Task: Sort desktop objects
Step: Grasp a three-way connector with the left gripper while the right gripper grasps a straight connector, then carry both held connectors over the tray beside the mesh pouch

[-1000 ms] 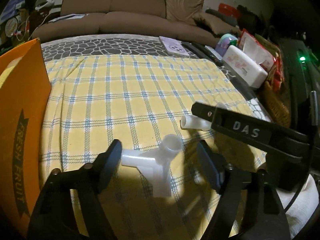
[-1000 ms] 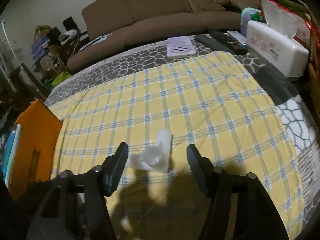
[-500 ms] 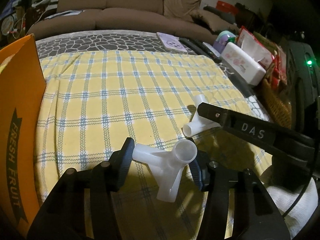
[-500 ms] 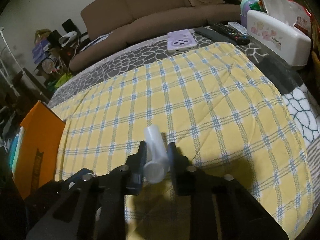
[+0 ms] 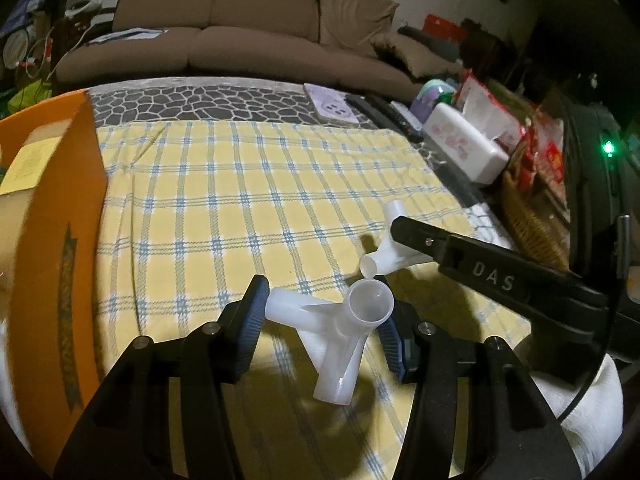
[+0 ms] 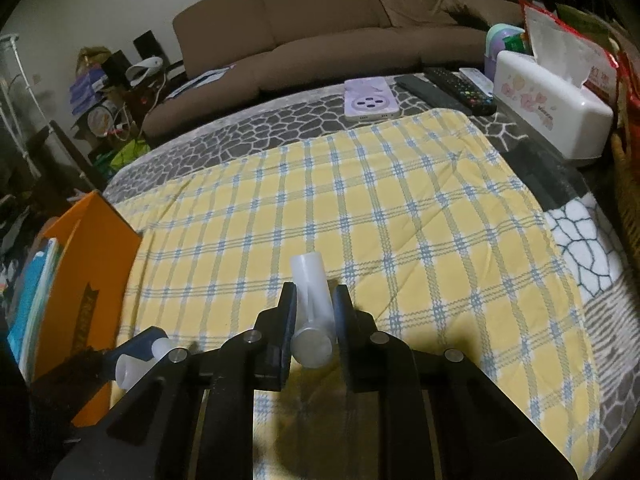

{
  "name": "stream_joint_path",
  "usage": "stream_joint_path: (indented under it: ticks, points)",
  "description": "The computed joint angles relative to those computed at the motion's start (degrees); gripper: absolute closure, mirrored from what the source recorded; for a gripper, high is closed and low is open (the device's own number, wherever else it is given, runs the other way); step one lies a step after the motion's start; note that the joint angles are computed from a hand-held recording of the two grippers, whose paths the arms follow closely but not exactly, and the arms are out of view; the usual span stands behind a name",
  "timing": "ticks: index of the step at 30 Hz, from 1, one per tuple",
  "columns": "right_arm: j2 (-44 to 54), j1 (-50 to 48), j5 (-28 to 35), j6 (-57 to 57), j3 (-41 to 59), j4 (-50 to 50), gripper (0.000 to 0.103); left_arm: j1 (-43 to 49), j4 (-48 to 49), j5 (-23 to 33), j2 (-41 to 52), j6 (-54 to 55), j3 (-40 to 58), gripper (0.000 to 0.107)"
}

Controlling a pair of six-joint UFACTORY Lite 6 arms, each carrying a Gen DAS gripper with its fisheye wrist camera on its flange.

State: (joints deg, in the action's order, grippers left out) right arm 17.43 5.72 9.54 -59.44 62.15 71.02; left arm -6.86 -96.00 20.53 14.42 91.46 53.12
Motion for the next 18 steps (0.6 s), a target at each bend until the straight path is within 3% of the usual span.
stream_joint_path:
  ticks: [9,18]
  points:
    - [-12.85,-1.75,5.38,3.04,-5.75,-0.41,0.085,5.39,14.70,5.15,-13.03,-11.92,-7.12,0.058]
    - [-22.83,4.94,6.81,16.01,-6.39,-9.34,0.085,16.24,31.30,16.57,-28.39,-24.27,-8.57,0.058]
